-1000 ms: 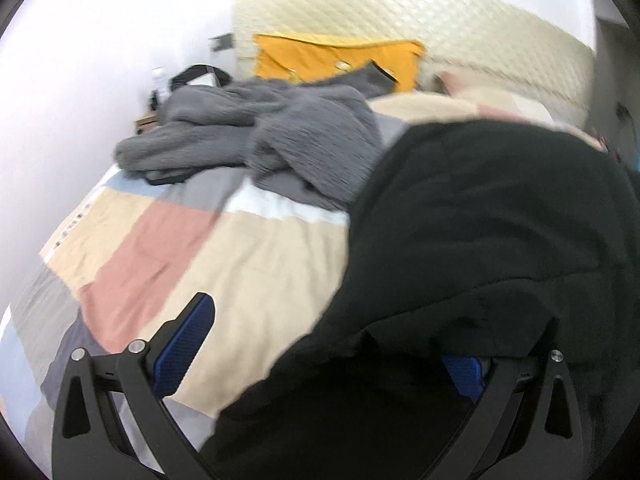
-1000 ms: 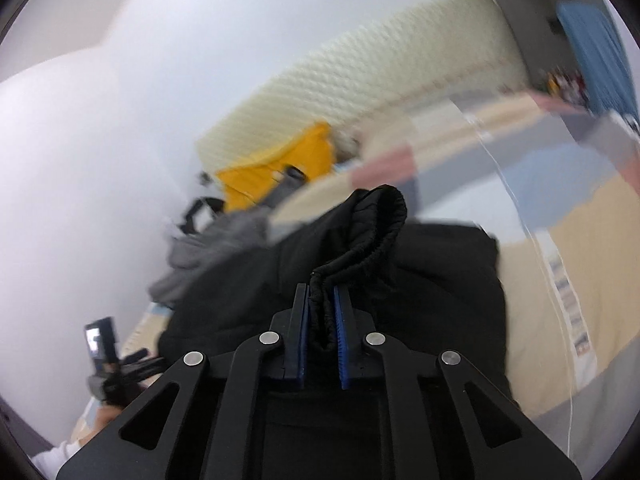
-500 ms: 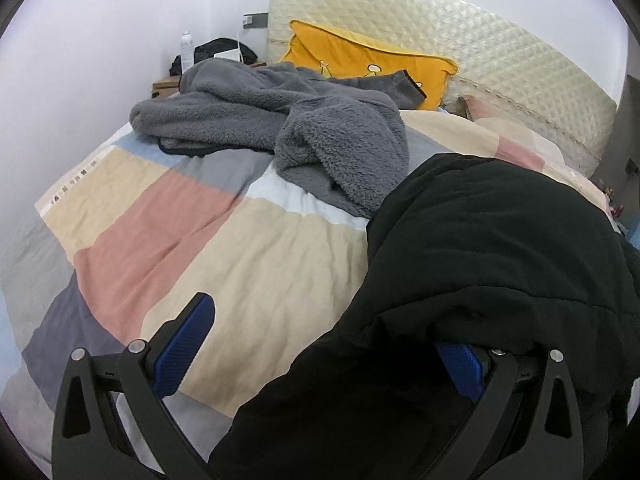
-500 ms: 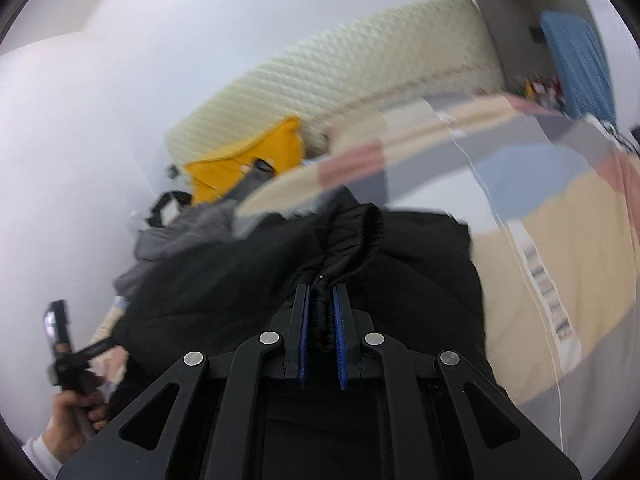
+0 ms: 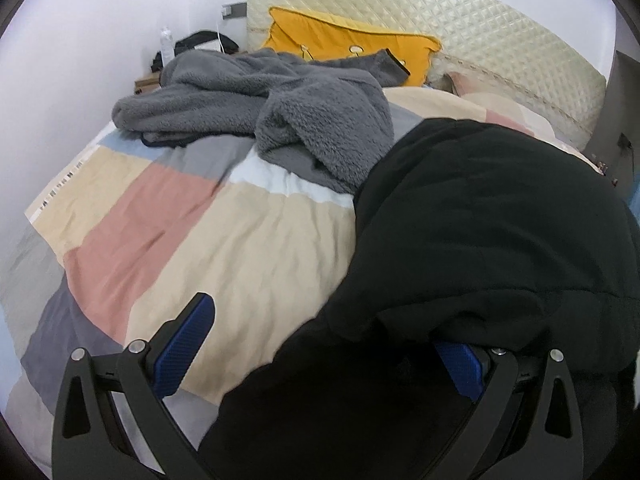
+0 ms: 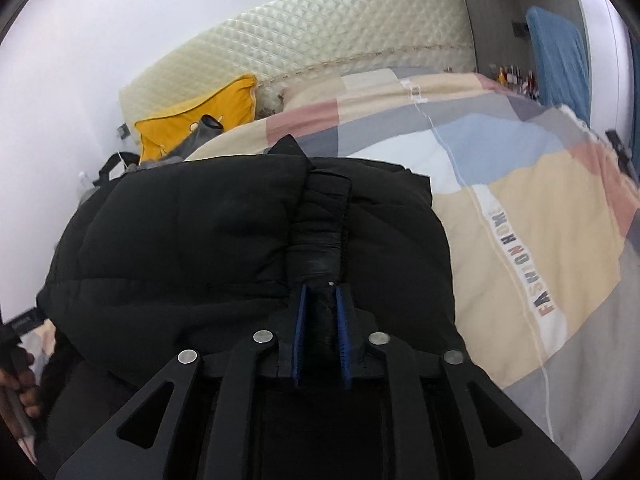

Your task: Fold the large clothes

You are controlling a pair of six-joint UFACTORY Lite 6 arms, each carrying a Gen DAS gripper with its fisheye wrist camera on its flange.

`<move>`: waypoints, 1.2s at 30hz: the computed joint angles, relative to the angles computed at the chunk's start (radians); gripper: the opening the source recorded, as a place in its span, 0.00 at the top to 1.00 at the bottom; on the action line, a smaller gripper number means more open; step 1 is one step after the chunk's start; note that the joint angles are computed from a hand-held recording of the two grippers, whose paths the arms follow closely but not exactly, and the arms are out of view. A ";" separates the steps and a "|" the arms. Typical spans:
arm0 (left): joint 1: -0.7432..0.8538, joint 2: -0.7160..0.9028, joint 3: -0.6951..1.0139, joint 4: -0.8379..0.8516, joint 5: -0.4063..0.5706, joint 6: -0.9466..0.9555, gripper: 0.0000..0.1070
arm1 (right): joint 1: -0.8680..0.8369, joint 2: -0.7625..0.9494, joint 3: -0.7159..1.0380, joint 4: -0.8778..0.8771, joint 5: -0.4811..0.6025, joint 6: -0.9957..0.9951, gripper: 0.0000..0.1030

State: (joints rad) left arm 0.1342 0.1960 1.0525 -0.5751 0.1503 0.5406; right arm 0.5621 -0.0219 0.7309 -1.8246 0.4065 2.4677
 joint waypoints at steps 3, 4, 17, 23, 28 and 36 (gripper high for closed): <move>0.019 -0.051 -0.031 -0.089 0.054 0.100 0.04 | 0.060 -0.031 -0.008 0.144 0.072 -0.128 0.74; 0.023 -0.082 -0.050 -0.064 0.071 0.089 0.04 | 0.076 -0.052 -0.014 0.175 0.082 -0.159 0.71; -0.189 -0.269 -0.006 0.236 0.114 -0.133 0.04 | 0.264 -0.019 0.306 0.296 0.278 -0.502 0.30; -0.320 0.128 0.407 0.587 0.167 -0.509 0.04 | 0.133 0.361 0.621 0.365 0.117 -0.609 0.29; -0.335 0.323 0.569 0.644 0.164 -0.552 0.04 | 0.085 0.476 0.588 0.056 0.094 -0.312 0.28; -0.347 0.452 0.644 0.729 0.134 -0.609 0.04 | 0.041 0.593 0.683 0.025 0.053 -0.280 0.28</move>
State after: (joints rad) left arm -0.2132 0.6482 1.6967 0.1541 0.2847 -0.0680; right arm 0.6033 0.5711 1.4134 -1.8001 0.4596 2.1873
